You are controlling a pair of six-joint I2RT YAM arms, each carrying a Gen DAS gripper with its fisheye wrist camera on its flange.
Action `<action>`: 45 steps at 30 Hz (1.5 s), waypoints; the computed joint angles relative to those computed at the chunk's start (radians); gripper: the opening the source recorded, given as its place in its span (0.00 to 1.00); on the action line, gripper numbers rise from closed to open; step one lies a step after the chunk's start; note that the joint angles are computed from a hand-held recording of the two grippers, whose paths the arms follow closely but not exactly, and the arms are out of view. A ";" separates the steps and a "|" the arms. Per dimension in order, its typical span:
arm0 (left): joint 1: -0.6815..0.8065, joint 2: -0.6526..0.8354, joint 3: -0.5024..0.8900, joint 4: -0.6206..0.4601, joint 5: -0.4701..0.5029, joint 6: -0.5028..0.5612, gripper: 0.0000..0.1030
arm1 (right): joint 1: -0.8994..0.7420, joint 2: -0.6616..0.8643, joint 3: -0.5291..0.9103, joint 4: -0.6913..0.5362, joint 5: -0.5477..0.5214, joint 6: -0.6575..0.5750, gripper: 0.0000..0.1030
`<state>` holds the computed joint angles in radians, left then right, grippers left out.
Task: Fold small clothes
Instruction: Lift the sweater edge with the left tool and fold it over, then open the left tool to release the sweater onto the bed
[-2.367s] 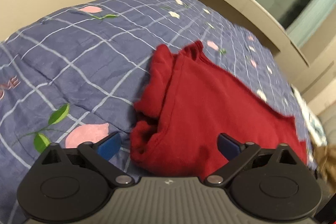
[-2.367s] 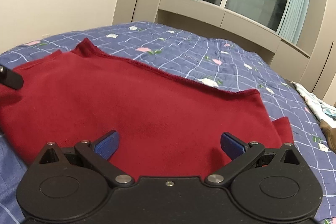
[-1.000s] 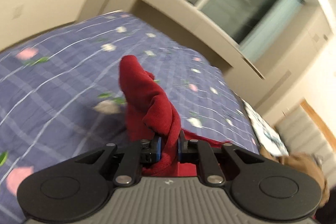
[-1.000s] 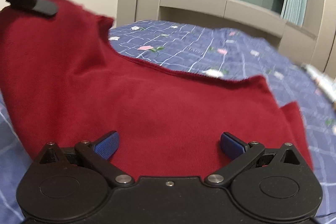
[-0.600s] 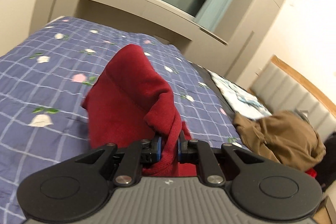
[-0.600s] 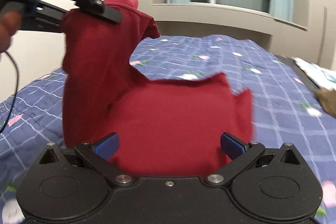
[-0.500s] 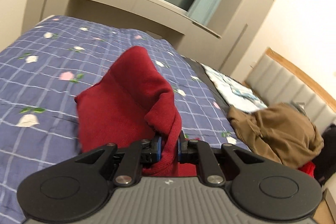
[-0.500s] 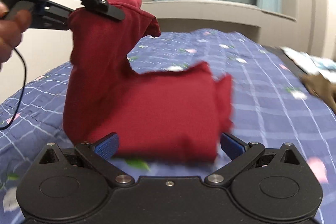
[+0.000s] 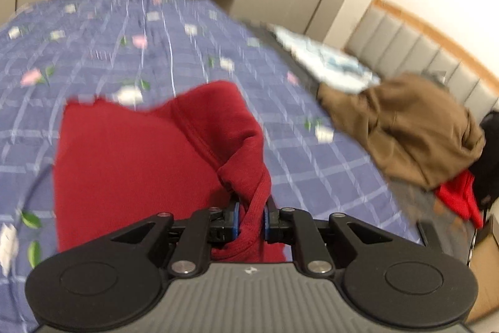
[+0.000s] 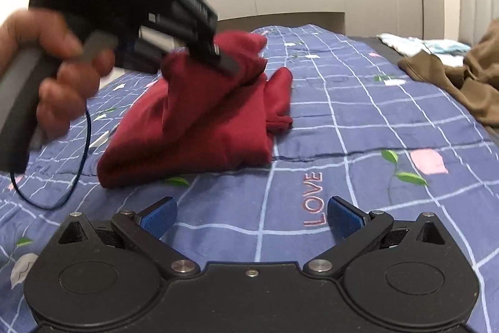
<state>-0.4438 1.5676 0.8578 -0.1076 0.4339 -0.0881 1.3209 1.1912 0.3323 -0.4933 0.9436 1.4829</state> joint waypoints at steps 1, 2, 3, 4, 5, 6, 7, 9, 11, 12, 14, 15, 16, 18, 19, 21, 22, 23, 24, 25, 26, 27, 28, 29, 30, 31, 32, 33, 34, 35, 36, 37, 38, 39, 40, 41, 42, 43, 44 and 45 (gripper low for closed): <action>0.001 0.017 0.009 -0.018 0.008 0.006 0.17 | 0.003 -0.010 -0.008 0.004 0.002 0.008 0.99; 0.004 0.023 0.009 -0.027 0.015 0.005 0.19 | 0.000 -0.019 -0.015 0.013 0.001 0.003 1.00; 0.011 0.021 0.005 -0.030 0.026 0.002 0.20 | -0.006 -0.028 -0.021 0.024 -0.001 -0.006 1.00; 0.021 0.018 0.002 -0.031 0.042 0.000 0.31 | -0.003 -0.033 -0.026 0.028 -0.002 -0.003 1.00; 0.033 0.012 -0.001 -0.031 0.060 -0.002 0.49 | -0.005 -0.038 -0.031 0.035 -0.004 -0.004 1.00; 0.042 0.008 -0.001 -0.035 0.069 -0.006 0.60 | 0.000 -0.044 -0.036 0.030 -0.005 0.006 1.00; 0.051 -0.004 -0.004 -0.038 0.078 -0.010 0.73 | 0.000 -0.048 -0.038 0.032 -0.007 0.007 1.00; 0.071 -0.032 -0.018 -0.031 0.106 -0.004 0.75 | -0.002 -0.052 -0.041 0.036 -0.008 0.003 1.00; 0.093 -0.045 -0.004 -0.052 0.117 0.011 0.83 | -0.009 -0.056 -0.046 0.048 -0.012 -0.007 1.00; 0.096 -0.049 0.004 -0.052 0.106 0.002 0.84 | -0.011 -0.061 -0.050 0.054 -0.014 -0.012 1.00; 0.124 -0.073 -0.006 -0.048 0.089 -0.008 0.90 | -0.015 -0.075 -0.062 0.067 -0.015 -0.016 1.00; 0.139 -0.081 -0.007 -0.054 0.077 -0.010 0.92 | -0.011 -0.084 -0.069 0.069 -0.010 -0.009 1.00; 0.158 -0.092 -0.013 -0.060 0.058 -0.012 0.95 | -0.005 -0.093 -0.074 0.069 -0.002 0.001 1.00; 0.197 -0.115 -0.029 -0.078 0.009 -0.017 0.97 | 0.016 -0.116 -0.083 0.052 0.022 0.039 0.99; 0.213 -0.116 -0.030 -0.086 -0.013 -0.020 0.98 | 0.021 -0.131 -0.080 0.030 0.034 0.063 0.99; 0.261 -0.118 -0.040 -0.100 -0.033 -0.008 0.99 | 0.018 -0.142 -0.060 -0.003 0.059 0.082 0.99; 0.282 -0.116 -0.052 -0.093 -0.034 -0.003 0.99 | 0.007 -0.162 -0.060 0.012 0.068 0.060 0.99; 0.301 -0.106 -0.059 -0.091 -0.036 -0.003 0.99 | -0.020 -0.202 -0.072 0.065 0.070 0.001 0.99; 0.327 -0.091 -0.054 -0.106 -0.030 0.000 0.99 | -0.060 -0.241 -0.087 0.143 0.058 -0.078 0.99; 0.349 -0.073 -0.051 -0.123 -0.019 -0.002 0.99 | -0.121 -0.269 -0.102 0.246 0.028 -0.179 0.99; 0.368 -0.051 -0.049 -0.133 -0.001 -0.008 0.99 | -0.172 -0.276 -0.107 0.326 -0.001 -0.257 0.99; 0.384 -0.033 -0.054 -0.131 0.019 -0.010 0.99 | -0.227 -0.269 -0.107 0.407 -0.034 -0.333 0.99; 0.396 -0.014 -0.056 -0.134 0.037 -0.008 0.99 | -0.282 -0.244 -0.098 0.482 -0.067 -0.399 0.97; 0.402 0.002 -0.058 -0.138 0.048 0.001 0.99 | -0.330 -0.210 -0.077 0.524 -0.089 -0.439 0.97; 0.402 0.016 -0.061 -0.139 0.049 0.010 0.99 | -0.369 -0.170 -0.052 0.557 -0.100 -0.466 0.95; 0.402 0.028 -0.062 -0.143 0.047 0.021 0.99 | -0.392 -0.142 -0.036 0.577 -0.101 -0.477 0.93; 0.397 0.044 -0.058 -0.149 0.041 0.030 0.99 | -0.414 -0.107 -0.014 0.586 -0.096 -0.477 0.91; 0.392 0.056 -0.058 -0.150 0.035 0.035 0.99 | -0.431 -0.073 0.014 0.560 -0.088 -0.455 0.84; 0.393 0.057 -0.067 -0.142 0.033 0.045 0.99 | -0.440 -0.036 0.051 0.495 -0.071 -0.405 0.74; 0.398 0.053 -0.085 -0.122 0.034 0.060 0.99 | -0.447 -0.004 0.078 0.429 -0.059 -0.350 0.70; 0.401 0.054 -0.092 -0.115 0.034 0.073 0.99 | -0.455 0.014 0.085 0.388 -0.060 -0.311 0.65; 0.405 0.054 -0.094 -0.118 0.036 0.086 0.99 | -0.461 0.033 0.086 0.352 -0.062 -0.267 0.63; 0.406 0.059 -0.090 -0.121 0.037 0.095 0.99 | -0.464 0.048 0.078 0.326 -0.067 -0.232 0.63; 0.408 0.063 -0.089 -0.119 0.040 0.105 0.99 | -0.469 0.056 0.059 0.326 -0.075 -0.220 0.64; 0.410 0.065 -0.089 -0.117 0.043 0.116 0.99 | -0.472 0.060 0.033 0.344 -0.083 -0.218 0.66; 0.410 0.065 -0.091 -0.115 0.044 0.126 0.99 | -0.474 0.051 0.001 0.378 -0.093 -0.217 0.68; 0.409 0.061 -0.095 -0.112 0.043 0.134 0.99 | -0.477 0.020 -0.031 0.409 -0.102 -0.221 0.68; 0.408 0.057 -0.097 -0.115 0.044 0.140 0.99 | -0.480 -0.017 -0.050 0.418 -0.109 -0.236 0.69; 0.410 0.052 -0.093 -0.126 0.047 0.143 0.99 | -0.477 -0.046 -0.051 0.399 -0.101 -0.263 0.69; 0.414 0.050 -0.080 -0.140 0.049 0.141 0.99 | -0.471 -0.063 -0.045 0.383 -0.081 -0.296 0.72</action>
<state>-0.0294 1.6177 0.7777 -0.2479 0.4831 0.0527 0.8503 1.1282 0.2873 -0.1099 0.8624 1.1869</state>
